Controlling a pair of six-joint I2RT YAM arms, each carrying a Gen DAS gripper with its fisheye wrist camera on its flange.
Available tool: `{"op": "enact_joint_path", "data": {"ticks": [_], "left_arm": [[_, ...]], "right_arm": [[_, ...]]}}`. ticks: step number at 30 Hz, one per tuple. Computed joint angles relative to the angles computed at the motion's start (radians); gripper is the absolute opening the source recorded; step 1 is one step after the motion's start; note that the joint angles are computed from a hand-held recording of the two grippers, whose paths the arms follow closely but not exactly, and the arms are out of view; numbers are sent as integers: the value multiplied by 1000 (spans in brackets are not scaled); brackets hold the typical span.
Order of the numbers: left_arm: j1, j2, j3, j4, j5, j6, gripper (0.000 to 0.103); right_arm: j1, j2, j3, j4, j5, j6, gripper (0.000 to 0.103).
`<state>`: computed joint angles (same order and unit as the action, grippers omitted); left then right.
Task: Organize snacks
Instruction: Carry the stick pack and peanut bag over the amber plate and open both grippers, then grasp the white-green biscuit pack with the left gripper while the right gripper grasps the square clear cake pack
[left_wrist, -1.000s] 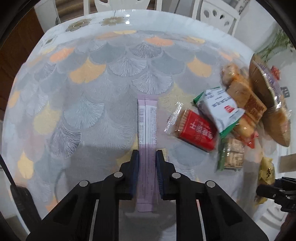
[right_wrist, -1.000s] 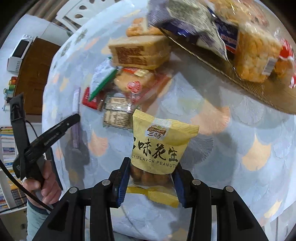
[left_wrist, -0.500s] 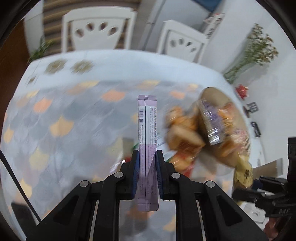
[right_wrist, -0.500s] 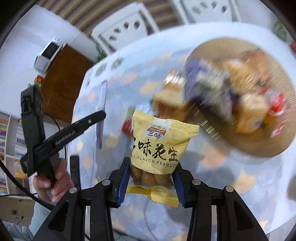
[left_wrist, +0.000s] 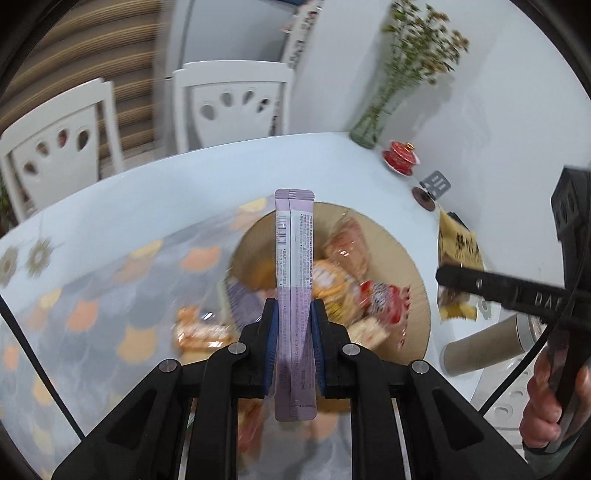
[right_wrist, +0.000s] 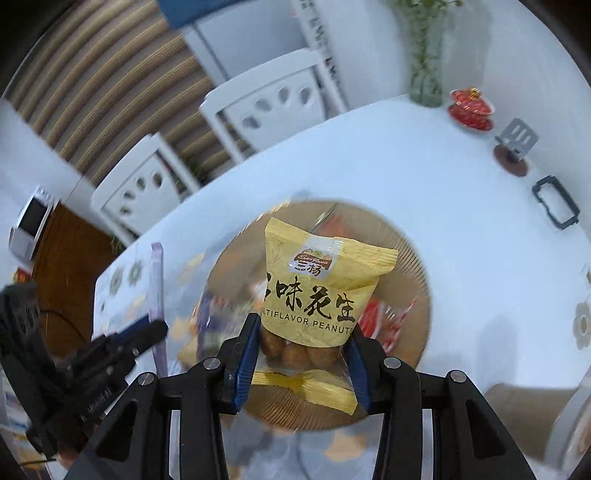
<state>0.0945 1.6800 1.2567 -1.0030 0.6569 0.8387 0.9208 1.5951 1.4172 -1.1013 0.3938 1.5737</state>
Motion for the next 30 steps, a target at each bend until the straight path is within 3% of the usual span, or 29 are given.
{"op": "enact_joint_path", "data": {"ticks": [7, 8, 9, 10, 11, 22, 27, 30], "left_arm": [[-128, -2, -14, 72, -32, -110, 19], [-136, 10, -4, 68, -32, -119, 28], [-141, 24, 7, 61, -36, -127, 41], [-145, 40, 19, 58, -44, -142, 47], [-141, 52, 24, 58, -43, -155, 53], [77, 148, 99, -90, 0, -70, 54], [199, 176, 141, -75, -61, -39, 54], [296, 252, 234, -107, -64, -30, 54]], "right_arm": [[-102, -51, -53, 29, -23, -67, 43], [-115, -49, -59, 38, -31, -79, 45], [-126, -46, -65, 48, -38, -88, 57], [-130, -44, -75, 59, -42, -88, 68], [-130, -44, -83, 69, -43, -85, 69], [-84, -73, -189, 152, -97, -17, 70], [-35, -35, -179, 192, -126, -8, 70], [1, 12, -139, 225, -137, -33, 70]]}}
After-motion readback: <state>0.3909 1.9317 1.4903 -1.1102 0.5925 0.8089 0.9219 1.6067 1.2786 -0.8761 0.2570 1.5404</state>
